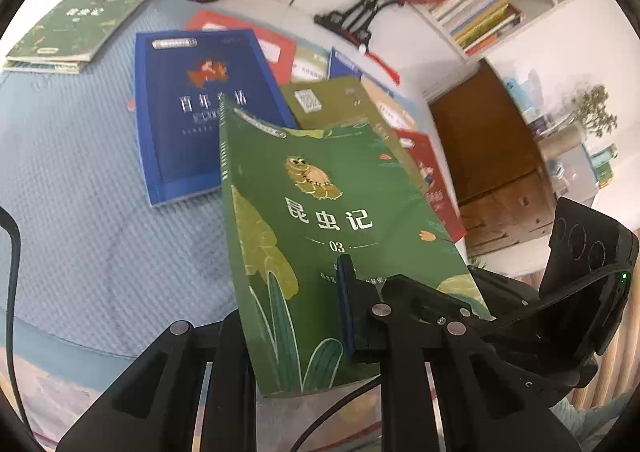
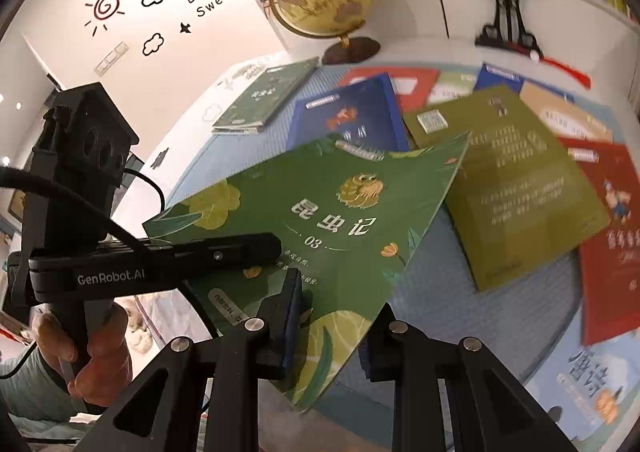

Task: Organize books
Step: 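Carry the frog-cover book upright toward the globe with the left gripper, then lower the frog-cover book onto the stack by the globe, open left gripper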

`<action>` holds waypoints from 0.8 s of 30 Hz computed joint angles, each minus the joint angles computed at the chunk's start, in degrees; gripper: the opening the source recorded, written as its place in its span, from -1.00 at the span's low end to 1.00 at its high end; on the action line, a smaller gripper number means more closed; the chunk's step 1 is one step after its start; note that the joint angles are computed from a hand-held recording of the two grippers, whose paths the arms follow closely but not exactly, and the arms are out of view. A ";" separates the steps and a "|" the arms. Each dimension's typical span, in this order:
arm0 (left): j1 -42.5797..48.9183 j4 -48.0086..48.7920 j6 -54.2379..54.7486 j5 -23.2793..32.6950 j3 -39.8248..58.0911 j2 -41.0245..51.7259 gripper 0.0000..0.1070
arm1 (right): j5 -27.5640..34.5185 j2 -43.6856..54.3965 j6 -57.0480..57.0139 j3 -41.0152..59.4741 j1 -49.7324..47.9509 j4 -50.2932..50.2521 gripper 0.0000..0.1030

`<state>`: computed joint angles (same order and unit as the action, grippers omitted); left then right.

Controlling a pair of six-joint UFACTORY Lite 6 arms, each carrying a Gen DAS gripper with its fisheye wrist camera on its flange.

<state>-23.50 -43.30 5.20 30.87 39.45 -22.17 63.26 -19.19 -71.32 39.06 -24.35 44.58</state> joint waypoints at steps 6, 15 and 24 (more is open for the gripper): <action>18.81 -5.22 14.91 10.87 3.97 -2.05 -0.71 | -7.13 1.03 11.52 7.60 17.59 3.61 -0.52; 50.60 -8.09 41.92 26.70 27.27 24.24 -0.71 | -28.03 26.70 33.91 32.02 49.05 2.74 -0.48; 55.43 -3.05 39.44 35.13 70.25 63.17 -0.69 | -24.57 68.96 60.34 84.36 57.28 -11.87 -0.47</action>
